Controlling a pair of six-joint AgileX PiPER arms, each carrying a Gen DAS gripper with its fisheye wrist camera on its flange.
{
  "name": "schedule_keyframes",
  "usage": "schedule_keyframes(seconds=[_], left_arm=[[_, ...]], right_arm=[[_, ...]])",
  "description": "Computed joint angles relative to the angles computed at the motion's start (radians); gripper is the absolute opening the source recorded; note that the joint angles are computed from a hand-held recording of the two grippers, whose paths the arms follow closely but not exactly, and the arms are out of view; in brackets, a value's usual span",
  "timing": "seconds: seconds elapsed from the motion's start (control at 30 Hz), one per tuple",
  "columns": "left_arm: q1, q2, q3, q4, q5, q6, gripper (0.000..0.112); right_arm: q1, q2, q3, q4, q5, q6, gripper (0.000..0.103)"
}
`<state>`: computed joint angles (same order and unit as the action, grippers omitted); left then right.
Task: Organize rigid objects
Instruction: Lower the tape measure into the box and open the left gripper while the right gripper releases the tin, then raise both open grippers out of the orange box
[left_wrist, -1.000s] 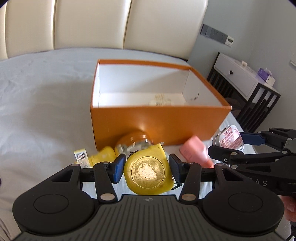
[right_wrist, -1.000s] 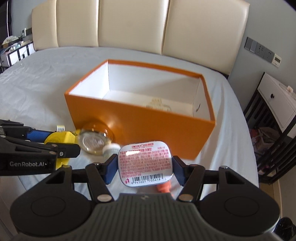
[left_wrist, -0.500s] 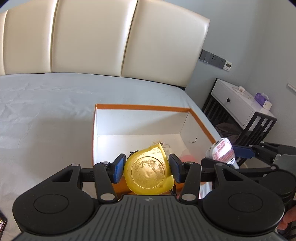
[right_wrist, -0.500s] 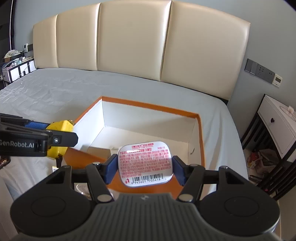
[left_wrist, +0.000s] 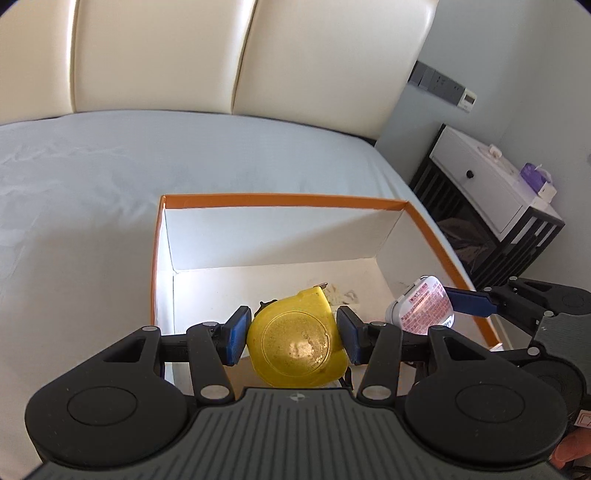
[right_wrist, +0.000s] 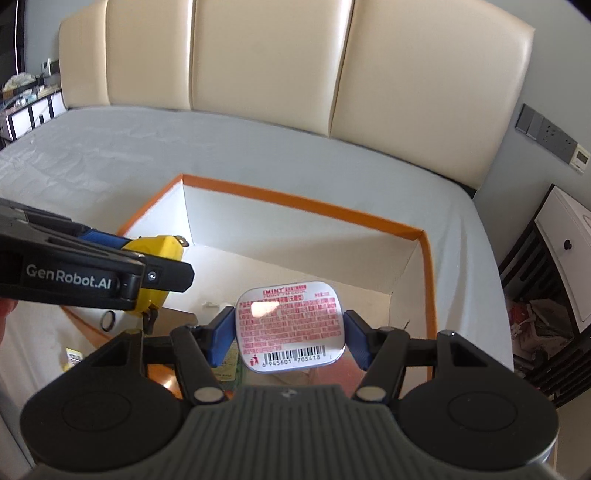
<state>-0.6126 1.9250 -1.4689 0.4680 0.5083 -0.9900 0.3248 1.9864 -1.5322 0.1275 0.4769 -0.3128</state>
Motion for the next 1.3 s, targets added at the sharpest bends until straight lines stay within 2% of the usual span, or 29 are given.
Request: schedule_keyframes(seconds=[0.13, 0.4, 0.63, 0.73, 0.83, 0.97, 1.03, 1.07, 1.3], left_arm=[[0.048, 0.068, -0.074, -0.157, 0.027, 0.155, 0.058], [0.084, 0.193, -0.228, -0.284, 0.125, 0.301, 0.058], [0.118, 0.277, -0.335, -0.388, 0.205, 0.387, 0.058], [0.126, 0.286, -0.355, -0.432, 0.221, 0.423, 0.058], [0.127, 0.314, -0.417, -0.429, 0.289, 0.427, 0.058], [0.12, 0.339, -0.473, -0.404, 0.339, 0.417, 0.058], [0.113, 0.354, -0.507, -0.381, 0.37, 0.405, 0.058], [0.11, 0.363, -0.522, -0.374, 0.381, 0.401, 0.058], [0.095, 0.394, -0.584, -0.331, 0.434, 0.368, 0.058]], right_arm=[[0.008, 0.118, -0.155, -0.03, 0.096, -0.004, 0.062], [0.019, 0.343, -0.477, -0.109, 0.303, 0.002, 0.062], [0.024, 0.432, -0.635, -0.128, 0.413, -0.003, 0.062], [0.025, 0.424, -0.62, -0.118, 0.401, -0.025, 0.062], [0.024, 0.416, -0.591, -0.123, 0.374, -0.03, 0.062], [0.017, 0.415, -0.585, -0.104, 0.368, -0.04, 0.063], [0.013, 0.412, -0.579, -0.085, 0.364, -0.062, 0.068], [0.011, 0.411, -0.578, -0.07, 0.367, -0.083, 0.073], [0.013, 0.381, -0.518, -0.078, 0.314, -0.085, 0.076]])
